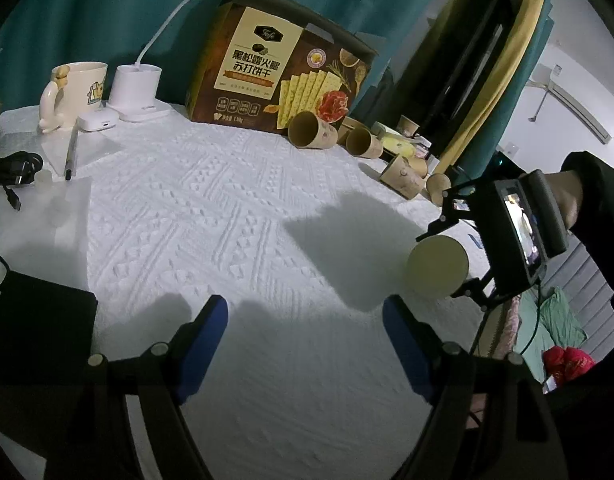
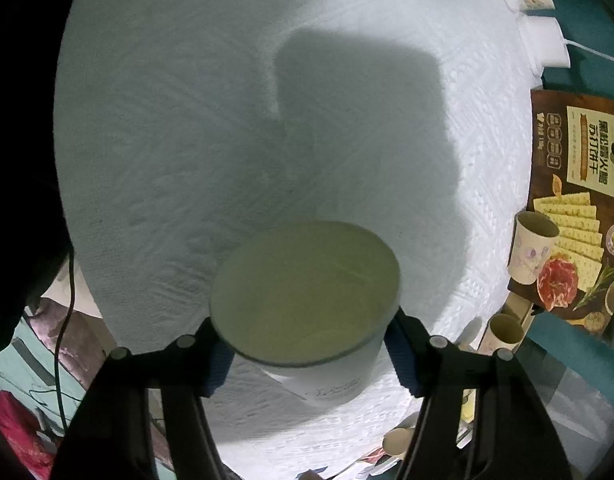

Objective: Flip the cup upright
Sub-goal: 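Grasp the white paper cup with the right gripper and turn it upright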

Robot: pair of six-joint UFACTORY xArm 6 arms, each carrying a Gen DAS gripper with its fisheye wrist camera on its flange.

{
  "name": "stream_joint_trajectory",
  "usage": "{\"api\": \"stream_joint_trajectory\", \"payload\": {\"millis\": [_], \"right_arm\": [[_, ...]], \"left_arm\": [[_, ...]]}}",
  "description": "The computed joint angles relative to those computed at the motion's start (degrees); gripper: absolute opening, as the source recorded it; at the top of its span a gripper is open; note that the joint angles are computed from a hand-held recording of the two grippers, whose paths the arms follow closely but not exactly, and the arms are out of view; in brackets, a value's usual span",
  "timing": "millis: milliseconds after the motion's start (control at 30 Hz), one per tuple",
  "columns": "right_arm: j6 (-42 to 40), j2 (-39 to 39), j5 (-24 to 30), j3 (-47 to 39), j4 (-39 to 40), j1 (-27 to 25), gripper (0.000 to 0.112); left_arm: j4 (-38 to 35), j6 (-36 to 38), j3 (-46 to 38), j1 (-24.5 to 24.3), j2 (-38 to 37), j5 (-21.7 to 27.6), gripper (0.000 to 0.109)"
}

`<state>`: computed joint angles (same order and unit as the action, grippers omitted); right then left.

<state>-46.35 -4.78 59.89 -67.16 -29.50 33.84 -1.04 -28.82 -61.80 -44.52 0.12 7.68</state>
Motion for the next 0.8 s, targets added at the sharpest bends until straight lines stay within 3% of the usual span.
{"api": "stream_joint_trajectory", "payload": {"millis": [133, 333, 500, 800], "right_arm": [[1.3, -1.4, -0.4, 0.2, 2.8, -0.7, 0.063], [4.6, -3.0, -2.9, -0.9, 13.6, -4.1, 0.063], [9.0, -4.8, -11.8, 2.2, 26.1, -8.5, 0.063], [10.9, -8.5, -35.7, 14.0, 53.6, -11.0, 0.063]], "left_arm": [[0.7, -0.2, -0.8, -0.1, 0.4, 0.7, 0.080], [3.1, -1.0, -2.2, -0.8, 1.0, 2.2, 0.080], [0.5, 0.9, -4.4, -1.6, 2.3, 4.9, 0.080], [4.1, -0.8, -9.9, -2.5, 5.1, 9.7, 0.080]]}}
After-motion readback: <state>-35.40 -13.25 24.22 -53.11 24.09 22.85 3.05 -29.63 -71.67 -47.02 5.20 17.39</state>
